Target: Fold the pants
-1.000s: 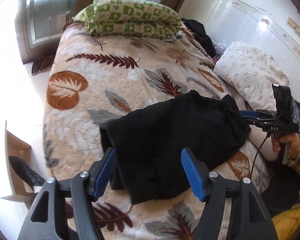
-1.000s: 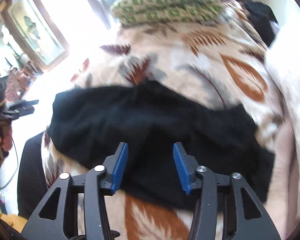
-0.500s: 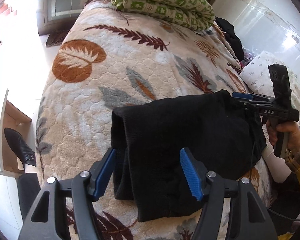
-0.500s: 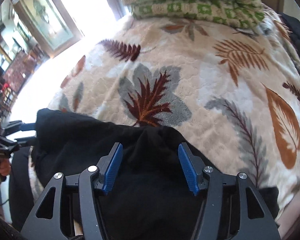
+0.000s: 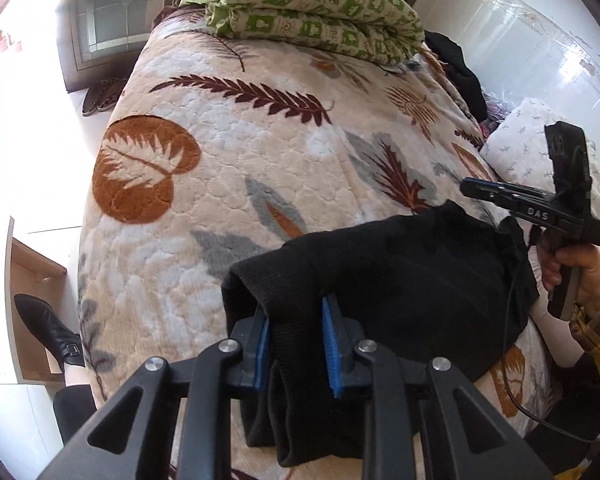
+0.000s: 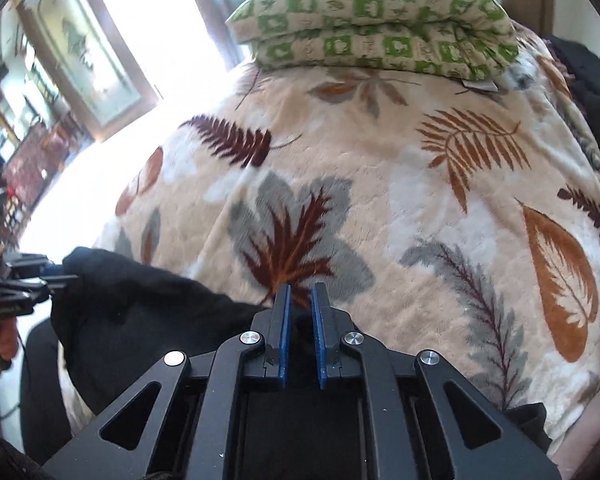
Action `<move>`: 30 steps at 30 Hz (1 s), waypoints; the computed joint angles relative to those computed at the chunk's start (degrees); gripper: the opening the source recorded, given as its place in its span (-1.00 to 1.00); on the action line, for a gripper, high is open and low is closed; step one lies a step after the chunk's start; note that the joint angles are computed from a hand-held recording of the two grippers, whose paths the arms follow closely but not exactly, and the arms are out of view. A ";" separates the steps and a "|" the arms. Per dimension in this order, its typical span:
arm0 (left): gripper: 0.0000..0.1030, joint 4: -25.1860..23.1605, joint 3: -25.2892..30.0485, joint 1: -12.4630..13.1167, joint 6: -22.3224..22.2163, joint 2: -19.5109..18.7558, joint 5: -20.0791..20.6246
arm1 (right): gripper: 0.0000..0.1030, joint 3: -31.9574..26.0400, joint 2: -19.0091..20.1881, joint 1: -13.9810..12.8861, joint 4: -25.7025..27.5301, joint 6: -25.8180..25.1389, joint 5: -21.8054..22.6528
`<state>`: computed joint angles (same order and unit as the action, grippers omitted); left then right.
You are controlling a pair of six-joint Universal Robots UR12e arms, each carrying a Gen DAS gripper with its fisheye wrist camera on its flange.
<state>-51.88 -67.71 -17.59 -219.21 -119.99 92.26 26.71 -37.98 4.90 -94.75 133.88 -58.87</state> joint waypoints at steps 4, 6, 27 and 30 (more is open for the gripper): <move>-0.50 -0.93 -0.98 0.78 -1.29 0.00 -1.78 | -0.78 -2.96 1.45 0.02 2.77 0.66 -0.51; -0.44 0.36 -2.23 0.89 -2.32 0.54 -1.95 | -0.50 -6.27 3.01 -0.26 6.76 0.04 -0.56; -0.40 -6.36 5.08 -1.54 -0.09 -3.07 6.47 | -0.82 5.77 -2.00 0.99 -6.05 -3.55 -6.74; -0.39 -2.89 2.42 -1.03 -1.83 -2.37 5.38 | -0.82 2.83 0.06 0.92 -4.85 1.04 -7.30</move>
<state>-54.77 -65.29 -18.61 -221.04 -122.36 97.63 29.55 -37.92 5.82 -99.61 134.92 -66.17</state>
